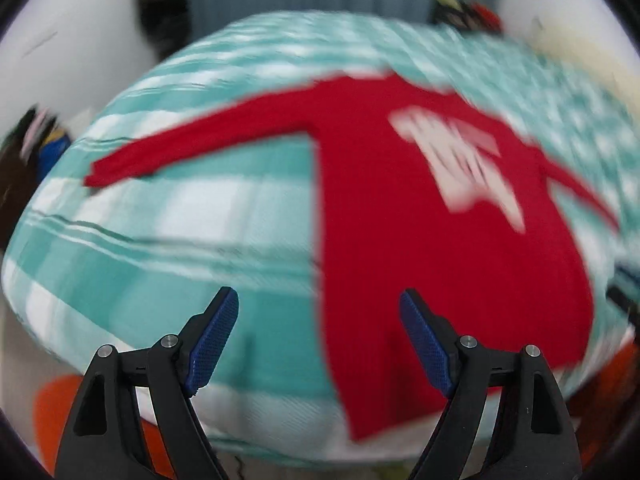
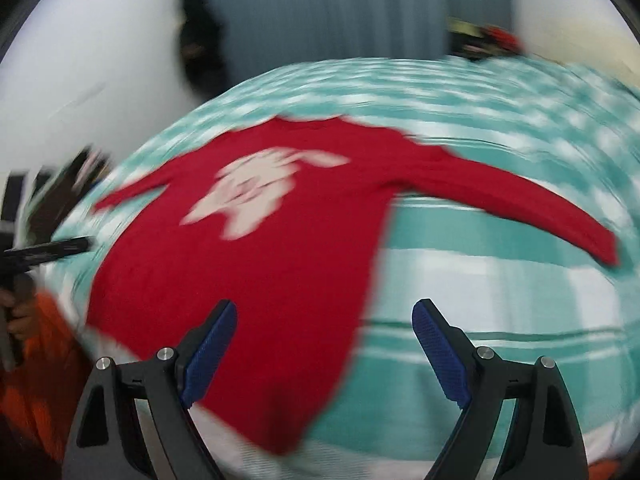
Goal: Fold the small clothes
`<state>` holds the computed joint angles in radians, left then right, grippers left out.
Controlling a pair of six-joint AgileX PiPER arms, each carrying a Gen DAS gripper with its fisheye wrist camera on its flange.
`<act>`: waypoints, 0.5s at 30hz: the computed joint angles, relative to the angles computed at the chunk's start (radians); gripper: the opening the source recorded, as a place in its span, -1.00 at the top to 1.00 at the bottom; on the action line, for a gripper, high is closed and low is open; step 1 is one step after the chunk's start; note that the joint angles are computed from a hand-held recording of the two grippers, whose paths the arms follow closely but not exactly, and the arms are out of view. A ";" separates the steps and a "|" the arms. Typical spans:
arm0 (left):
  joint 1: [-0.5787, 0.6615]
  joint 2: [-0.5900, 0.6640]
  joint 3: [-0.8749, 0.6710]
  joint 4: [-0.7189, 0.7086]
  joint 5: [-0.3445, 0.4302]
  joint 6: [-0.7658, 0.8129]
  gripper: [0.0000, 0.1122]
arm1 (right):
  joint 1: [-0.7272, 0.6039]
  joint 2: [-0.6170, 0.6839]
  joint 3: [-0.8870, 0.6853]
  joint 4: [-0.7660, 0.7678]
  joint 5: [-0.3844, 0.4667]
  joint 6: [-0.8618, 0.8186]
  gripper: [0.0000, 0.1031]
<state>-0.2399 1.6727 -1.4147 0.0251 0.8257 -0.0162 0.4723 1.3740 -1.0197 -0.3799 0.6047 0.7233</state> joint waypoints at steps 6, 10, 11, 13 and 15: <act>-0.113 -0.039 0.138 0.276 0.044 -0.177 -0.58 | 0.131 0.123 0.018 0.007 0.183 -0.030 -0.72; -0.069 -0.035 0.118 0.231 0.120 -0.180 -0.62 | 0.155 0.095 0.055 -0.012 0.270 0.025 -0.73; -0.084 -0.054 0.137 0.227 0.131 -0.209 -0.62 | 0.158 0.088 0.056 -0.014 0.282 0.038 -0.73; -0.056 -0.073 0.130 0.189 0.133 -0.213 -0.61 | 0.160 0.061 0.068 -0.031 0.301 0.078 -0.73; -0.032 -0.119 0.158 0.170 0.083 -0.244 -0.59 | 0.169 0.026 0.082 -0.075 0.316 0.157 -0.73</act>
<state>-0.2716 1.5533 -1.2565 0.1948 0.9085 -0.2603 0.6414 1.4002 -0.9375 -0.4546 0.9208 0.8801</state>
